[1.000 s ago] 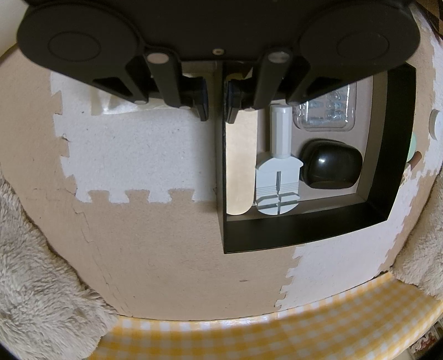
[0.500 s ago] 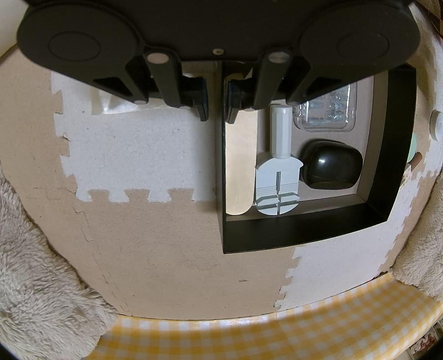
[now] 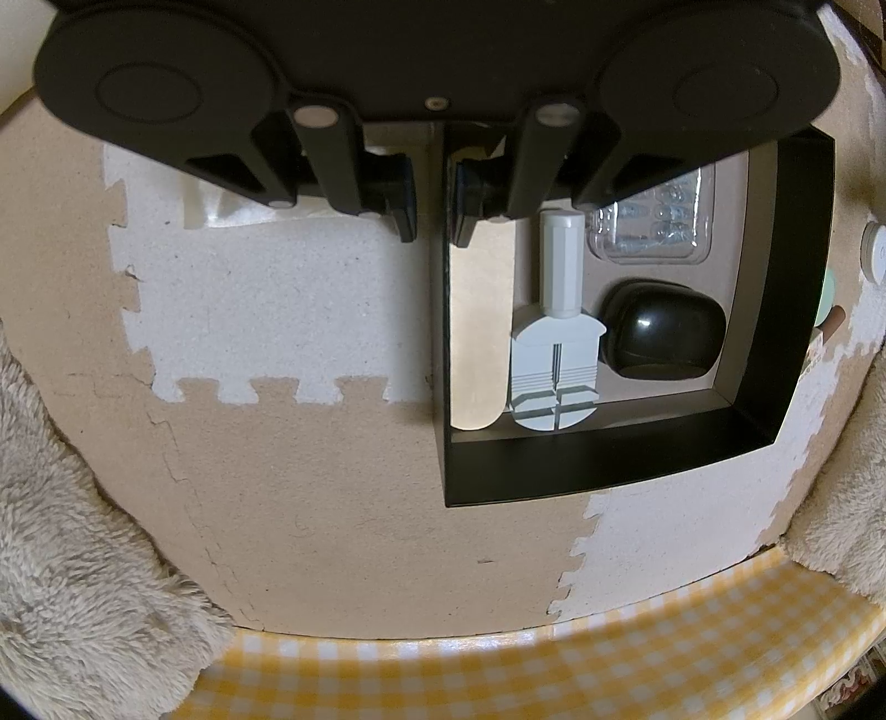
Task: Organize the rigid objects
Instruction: 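Move the left tool down to the white round tape measure, then close the left tool on the tape measure and lift it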
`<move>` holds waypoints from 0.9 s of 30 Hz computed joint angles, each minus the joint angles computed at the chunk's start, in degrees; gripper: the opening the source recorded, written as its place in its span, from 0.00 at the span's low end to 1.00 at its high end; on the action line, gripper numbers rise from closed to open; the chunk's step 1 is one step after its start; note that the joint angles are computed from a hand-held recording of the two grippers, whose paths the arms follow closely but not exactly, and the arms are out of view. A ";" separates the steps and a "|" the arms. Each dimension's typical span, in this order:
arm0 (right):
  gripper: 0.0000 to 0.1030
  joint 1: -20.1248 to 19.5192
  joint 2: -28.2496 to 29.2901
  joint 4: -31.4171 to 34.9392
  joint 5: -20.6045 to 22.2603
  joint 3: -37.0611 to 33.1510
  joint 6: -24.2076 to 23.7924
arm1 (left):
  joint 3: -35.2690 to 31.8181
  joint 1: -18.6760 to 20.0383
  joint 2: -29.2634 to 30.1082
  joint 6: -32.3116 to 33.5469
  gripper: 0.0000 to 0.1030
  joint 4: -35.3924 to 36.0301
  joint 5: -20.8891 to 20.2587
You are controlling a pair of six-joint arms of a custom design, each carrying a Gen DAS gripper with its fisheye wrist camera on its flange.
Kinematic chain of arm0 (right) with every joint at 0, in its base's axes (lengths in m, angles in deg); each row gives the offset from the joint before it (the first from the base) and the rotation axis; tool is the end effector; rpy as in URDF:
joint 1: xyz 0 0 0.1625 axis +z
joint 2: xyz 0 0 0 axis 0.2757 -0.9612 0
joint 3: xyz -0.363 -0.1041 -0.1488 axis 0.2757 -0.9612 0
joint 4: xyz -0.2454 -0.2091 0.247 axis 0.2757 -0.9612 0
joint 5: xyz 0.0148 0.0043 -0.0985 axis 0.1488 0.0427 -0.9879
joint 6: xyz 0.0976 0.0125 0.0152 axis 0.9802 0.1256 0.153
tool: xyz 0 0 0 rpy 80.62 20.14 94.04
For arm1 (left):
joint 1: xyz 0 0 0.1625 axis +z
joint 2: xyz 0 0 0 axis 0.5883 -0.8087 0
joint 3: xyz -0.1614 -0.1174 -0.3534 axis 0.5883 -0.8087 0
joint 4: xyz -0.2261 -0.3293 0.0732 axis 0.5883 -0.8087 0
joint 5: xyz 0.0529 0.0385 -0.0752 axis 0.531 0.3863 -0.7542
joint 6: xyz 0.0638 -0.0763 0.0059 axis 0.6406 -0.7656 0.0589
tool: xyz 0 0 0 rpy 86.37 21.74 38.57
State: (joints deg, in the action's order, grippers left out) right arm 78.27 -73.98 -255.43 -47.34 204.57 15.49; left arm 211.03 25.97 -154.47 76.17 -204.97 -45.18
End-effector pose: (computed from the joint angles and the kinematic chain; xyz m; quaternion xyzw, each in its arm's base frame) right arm 0.0982 -0.3612 0.0746 0.0102 -0.9223 0.2061 0.3268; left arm 0.0054 -0.4092 0.2501 0.2812 0.8878 -0.1833 0.3148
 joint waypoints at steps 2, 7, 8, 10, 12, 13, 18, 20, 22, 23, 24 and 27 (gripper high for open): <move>0.15 0.02 0.01 -0.01 -0.07 -0.01 -0.08 | -1.10 1.57 0.40 -1.67 1.00 2.44 0.66; 0.15 0.10 0.12 -0.07 -0.27 -0.06 -0.29 | -3.17 4.84 -0.04 -4.45 0.91 7.36 -2.80; 0.15 0.14 0.13 0.00 -0.33 -0.11 -0.30 | -3.52 5.24 0.06 -4.92 0.87 8.27 -3.67; 0.15 0.22 0.17 0.05 -0.47 -0.17 -0.37 | -3.76 5.48 0.55 -5.57 0.81 9.85 -3.87; 0.15 0.17 0.09 0.12 -0.46 -0.16 -0.36 | -3.95 5.44 1.42 -6.15 0.78 11.55 -3.05; 0.15 0.22 0.14 0.12 -0.47 -0.16 -0.24 | -4.04 5.47 1.82 -6.30 0.76 12.07 -2.68; 0.15 0.25 0.17 0.10 -0.47 -0.15 -0.23 | -4.46 5.92 3.54 -6.83 0.72 13.24 -0.89; 0.15 0.24 0.22 -0.01 -0.43 -0.13 -0.28 | -4.74 6.19 4.08 -7.17 0.70 13.67 -0.20; 0.15 0.21 0.19 -0.01 -0.37 -0.12 -0.24 | -5.02 6.60 4.63 -7.30 0.69 13.82 0.06; 0.15 0.20 0.16 -0.01 -0.34 -0.11 -0.27 | -5.20 6.79 4.84 -7.32 0.67 14.05 0.07; 0.15 0.22 0.17 0.01 -0.38 -0.12 -0.24 | -5.30 6.90 4.97 -7.38 0.64 14.15 0.14; 0.15 0.23 0.19 0.00 -0.39 -0.12 -0.21 | -5.27 6.86 5.14 -7.38 0.57 13.31 0.50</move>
State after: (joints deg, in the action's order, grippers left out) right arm 78.50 -73.78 -255.43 -47.73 204.44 15.28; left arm 205.76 32.83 -149.33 68.79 -191.66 -44.67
